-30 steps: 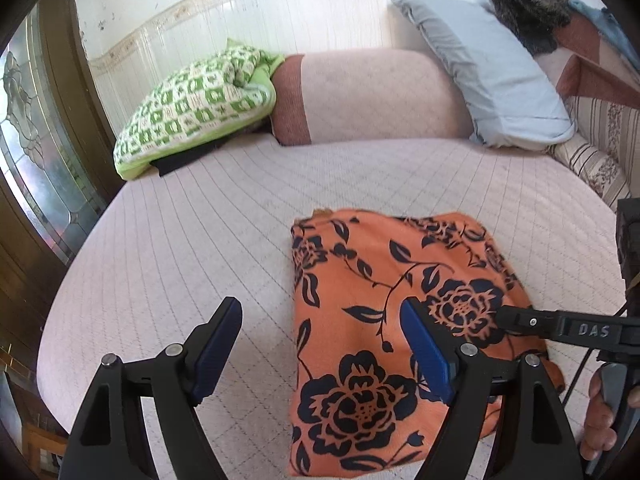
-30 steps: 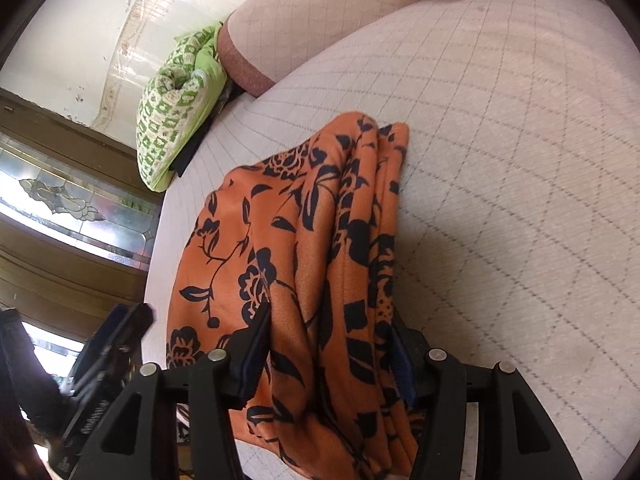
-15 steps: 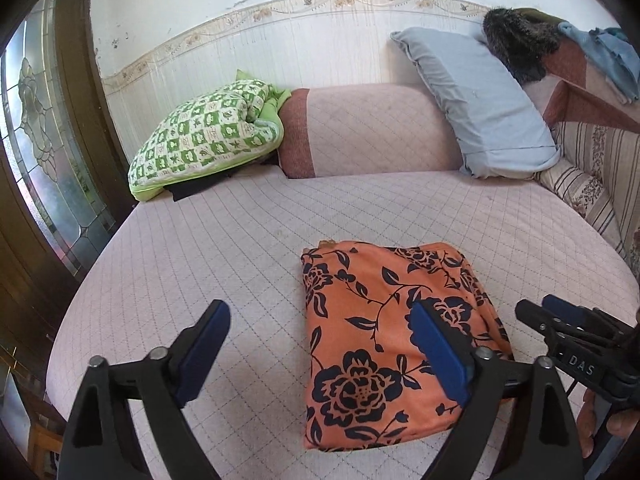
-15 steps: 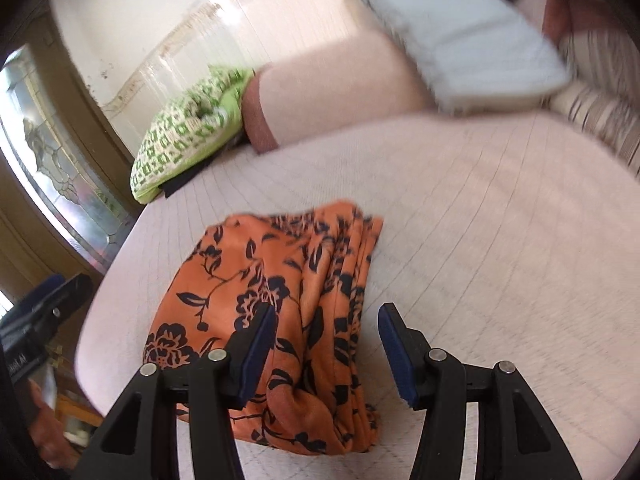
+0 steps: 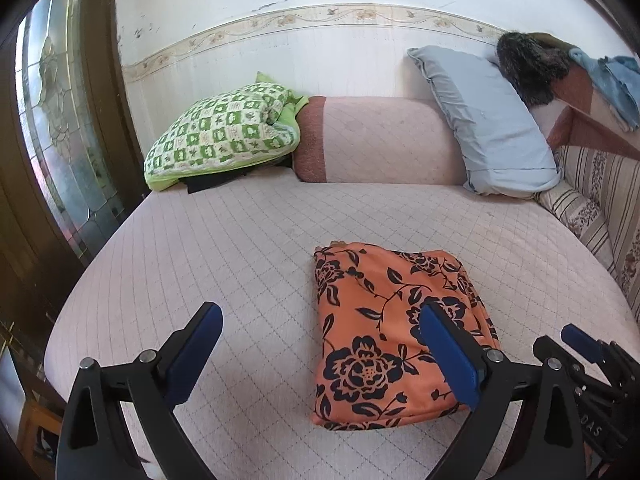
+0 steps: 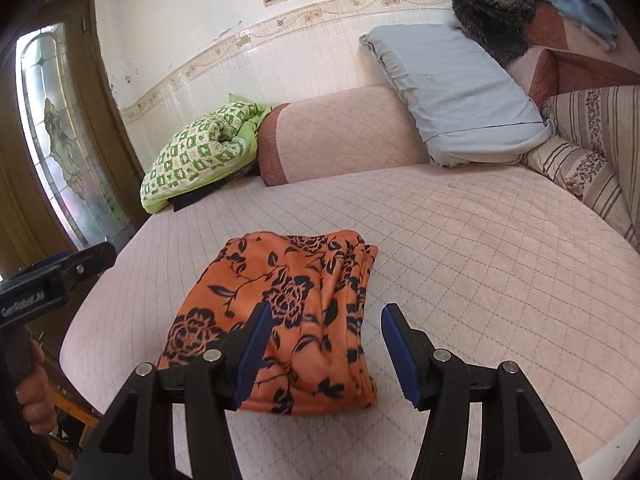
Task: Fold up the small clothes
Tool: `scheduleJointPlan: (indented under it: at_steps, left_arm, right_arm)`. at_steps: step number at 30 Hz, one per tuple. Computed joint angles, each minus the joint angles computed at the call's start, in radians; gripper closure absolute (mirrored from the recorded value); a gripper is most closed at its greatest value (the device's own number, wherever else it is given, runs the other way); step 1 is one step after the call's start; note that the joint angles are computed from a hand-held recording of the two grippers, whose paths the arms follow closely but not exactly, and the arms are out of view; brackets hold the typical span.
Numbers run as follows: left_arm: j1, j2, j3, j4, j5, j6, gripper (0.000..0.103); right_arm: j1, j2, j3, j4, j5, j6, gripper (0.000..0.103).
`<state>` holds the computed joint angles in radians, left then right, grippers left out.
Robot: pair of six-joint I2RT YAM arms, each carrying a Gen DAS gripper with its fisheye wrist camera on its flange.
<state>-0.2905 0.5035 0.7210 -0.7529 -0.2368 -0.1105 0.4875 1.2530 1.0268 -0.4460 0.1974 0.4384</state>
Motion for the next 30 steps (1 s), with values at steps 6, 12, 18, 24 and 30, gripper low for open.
scheduleJointPlan:
  at_steps: [6, 12, 18, 24, 30]
  left_arm:
    - [0.132, -0.067, 0.012, -0.062, 0.078, 0.025, 0.004]
    - [0.215, -0.079, 0.037, -0.099, 0.043, 0.104, 0.004]
    - [0.534, -0.126, 0.061, -0.104, 0.316, 0.207, 0.004]
    - [0.709, -0.134, 0.093, -0.121, 0.476, 0.265, 0.004]
    - [0.717, -0.161, 0.106, -0.148, 0.502, 0.289, 0.004]
  right_arm:
    - [0.109, -0.009, 0.061, -0.081, 0.101, -0.002, 0.043]
    - [0.190, 0.001, 0.129, -0.118, 0.136, -0.007, 0.043]
    - [0.247, 0.014, 0.176, -0.133, 0.186, -0.017, 0.043]
    - [0.275, 0.019, 0.200, -0.139, 0.209, -0.031, 0.043]
    - [0.291, 0.026, 0.207, -0.136, 0.215, -0.043, 0.043]
